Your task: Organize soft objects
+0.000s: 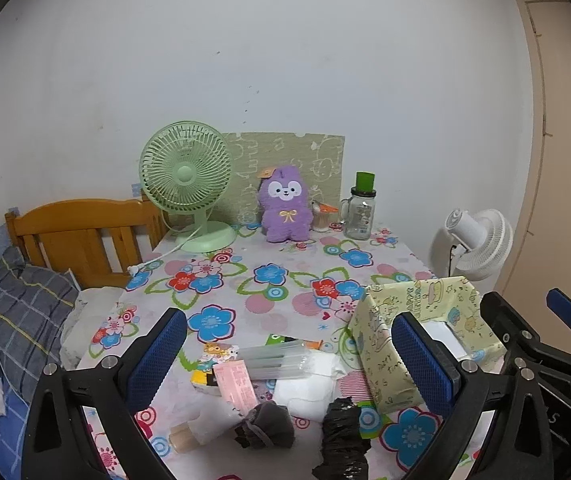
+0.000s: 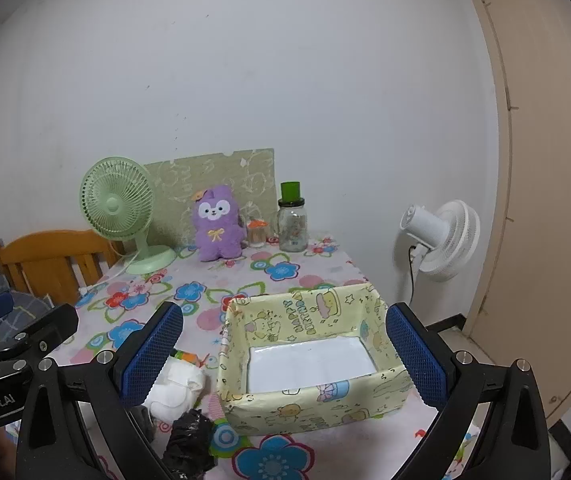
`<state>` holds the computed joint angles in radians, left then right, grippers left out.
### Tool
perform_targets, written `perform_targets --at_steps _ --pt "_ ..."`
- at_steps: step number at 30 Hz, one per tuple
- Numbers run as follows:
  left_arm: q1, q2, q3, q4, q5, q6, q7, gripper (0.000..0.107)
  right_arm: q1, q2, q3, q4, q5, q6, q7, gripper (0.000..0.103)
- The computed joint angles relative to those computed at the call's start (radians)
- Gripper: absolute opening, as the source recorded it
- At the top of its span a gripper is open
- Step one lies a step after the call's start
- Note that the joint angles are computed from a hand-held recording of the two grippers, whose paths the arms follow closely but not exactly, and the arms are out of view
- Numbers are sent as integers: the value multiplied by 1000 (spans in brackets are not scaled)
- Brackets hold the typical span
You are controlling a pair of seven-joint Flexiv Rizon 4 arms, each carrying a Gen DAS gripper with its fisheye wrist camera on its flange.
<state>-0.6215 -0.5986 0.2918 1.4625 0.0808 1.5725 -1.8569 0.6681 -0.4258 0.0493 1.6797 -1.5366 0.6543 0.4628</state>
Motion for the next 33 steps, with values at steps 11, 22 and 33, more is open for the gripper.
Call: perform_targets --at_steps 11,22,33 --pt "-10 1 23 -5 24 -18 -32 103 3 -3 -3 -9 4 1 -16 103" --pt "-33 -5 73 -19 71 -27 -93 103 10 -6 -4 -15 -11 -15 -19 103" --pt "-20 0 60 -22 98 -33 -109 103 12 -6 -3 -19 -12 -16 -21 103"
